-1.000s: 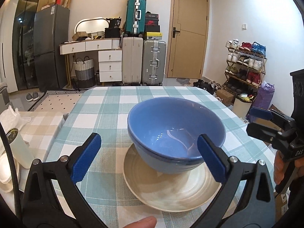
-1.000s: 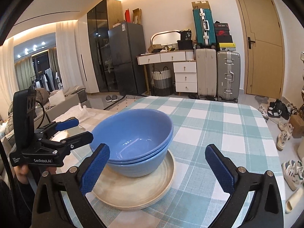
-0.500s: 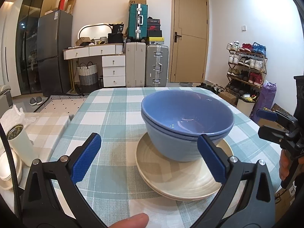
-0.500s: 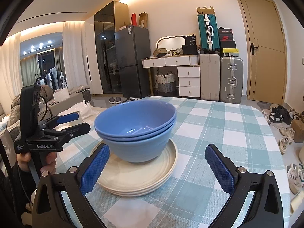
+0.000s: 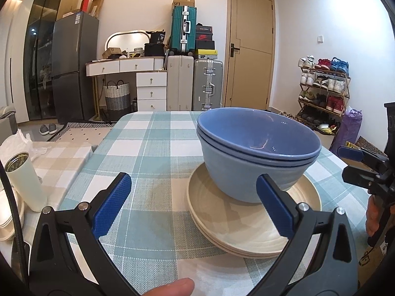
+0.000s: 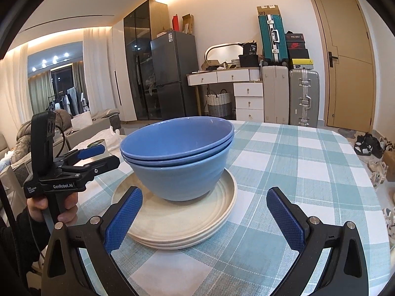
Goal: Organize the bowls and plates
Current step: 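Pull both tools back away from the bowl and plate stack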
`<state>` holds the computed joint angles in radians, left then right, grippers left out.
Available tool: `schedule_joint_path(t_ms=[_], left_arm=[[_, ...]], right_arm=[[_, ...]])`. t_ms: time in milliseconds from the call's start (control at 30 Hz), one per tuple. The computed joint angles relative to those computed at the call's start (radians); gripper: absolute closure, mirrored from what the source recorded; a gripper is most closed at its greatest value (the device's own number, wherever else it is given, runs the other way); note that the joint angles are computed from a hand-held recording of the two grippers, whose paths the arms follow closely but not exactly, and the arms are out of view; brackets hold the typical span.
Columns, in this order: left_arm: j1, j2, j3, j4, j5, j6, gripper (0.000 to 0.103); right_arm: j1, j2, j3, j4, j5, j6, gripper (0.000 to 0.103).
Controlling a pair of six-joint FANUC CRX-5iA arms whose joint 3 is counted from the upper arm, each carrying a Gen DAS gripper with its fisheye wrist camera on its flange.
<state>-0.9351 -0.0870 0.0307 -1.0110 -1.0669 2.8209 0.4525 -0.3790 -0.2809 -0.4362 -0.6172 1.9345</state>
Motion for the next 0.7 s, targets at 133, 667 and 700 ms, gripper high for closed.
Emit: schedule_joint_path(t_ms=[133,667,700], left_arm=[[0.006,-0.004,-0.011,-0.011,0.014,0.024,0.002],[-0.005,-0.002,-0.018,-0.051,0.003,0.077,0.002],[-0.009,0.001,-0.014,-0.055,-0.008,0.079,0.002]], right_arm=[[-0.002,-0.003,-0.013,-0.01,0.019,0.013,0.001],[-0.005,-0.028,-0.036,-0.04,0.055,0.076,0.001],[-0.001,-0.032,-0.042,-0.032,0.065,0.072,0.001]])
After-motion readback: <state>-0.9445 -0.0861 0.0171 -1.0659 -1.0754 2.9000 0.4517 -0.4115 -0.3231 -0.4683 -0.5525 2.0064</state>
